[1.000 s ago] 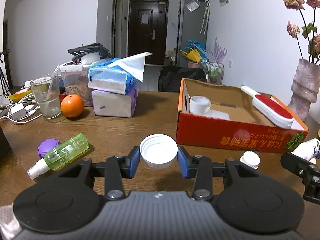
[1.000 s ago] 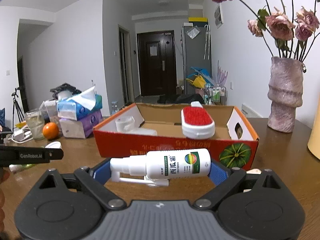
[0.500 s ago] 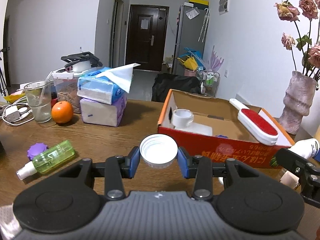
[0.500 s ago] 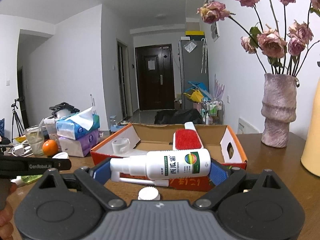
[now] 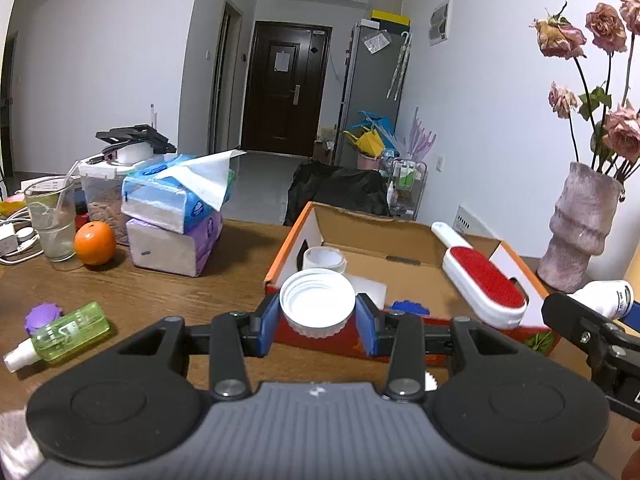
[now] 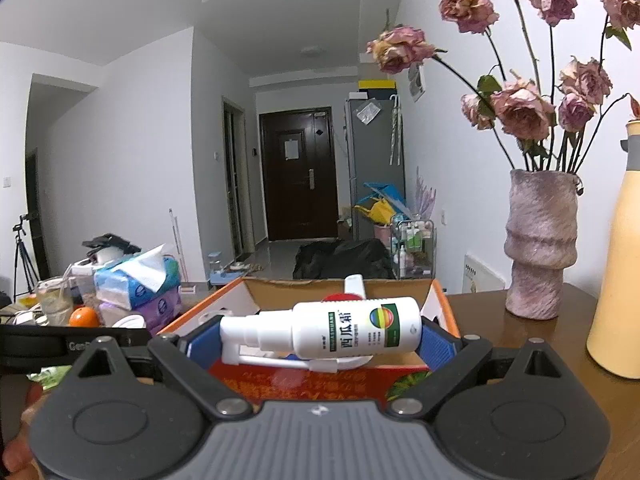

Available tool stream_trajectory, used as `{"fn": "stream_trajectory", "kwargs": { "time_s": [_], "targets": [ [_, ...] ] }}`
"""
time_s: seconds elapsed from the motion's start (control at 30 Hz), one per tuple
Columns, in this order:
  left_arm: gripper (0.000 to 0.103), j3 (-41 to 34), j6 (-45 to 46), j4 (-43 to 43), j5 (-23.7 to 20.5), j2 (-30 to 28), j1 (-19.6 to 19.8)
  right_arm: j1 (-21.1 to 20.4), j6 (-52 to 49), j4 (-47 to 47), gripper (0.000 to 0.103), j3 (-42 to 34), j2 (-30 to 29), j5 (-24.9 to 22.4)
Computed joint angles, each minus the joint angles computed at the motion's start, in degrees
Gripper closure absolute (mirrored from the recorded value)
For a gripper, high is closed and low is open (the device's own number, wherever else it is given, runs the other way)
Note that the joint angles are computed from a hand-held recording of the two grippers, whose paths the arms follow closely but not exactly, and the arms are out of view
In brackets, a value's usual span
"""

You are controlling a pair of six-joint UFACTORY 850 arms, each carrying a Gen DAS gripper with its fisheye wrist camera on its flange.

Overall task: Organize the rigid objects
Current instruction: 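Carry the white lid and spray bottle over the cardboard box with both tools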

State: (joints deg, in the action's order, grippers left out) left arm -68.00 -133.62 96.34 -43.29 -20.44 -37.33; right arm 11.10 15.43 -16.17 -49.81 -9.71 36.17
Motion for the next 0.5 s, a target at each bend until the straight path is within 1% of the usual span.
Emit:
{"fn": "stream_trajectory", "kwargs": {
  "time_s": [0.23, 0.5],
  "targets": [
    [0.062, -3.50, 0.18, 0.19, 0.04, -2.39, 0.43, -1.19, 0.30, 0.35, 0.006, -2.35, -1.59, 0.02],
    [0.062, -8.12, 0.98, 0.95, 1.35, -5.71, 1.35, -2.29, -0.18, 1.87, 0.006, -5.45, -3.92, 0.58]
  ]
}}
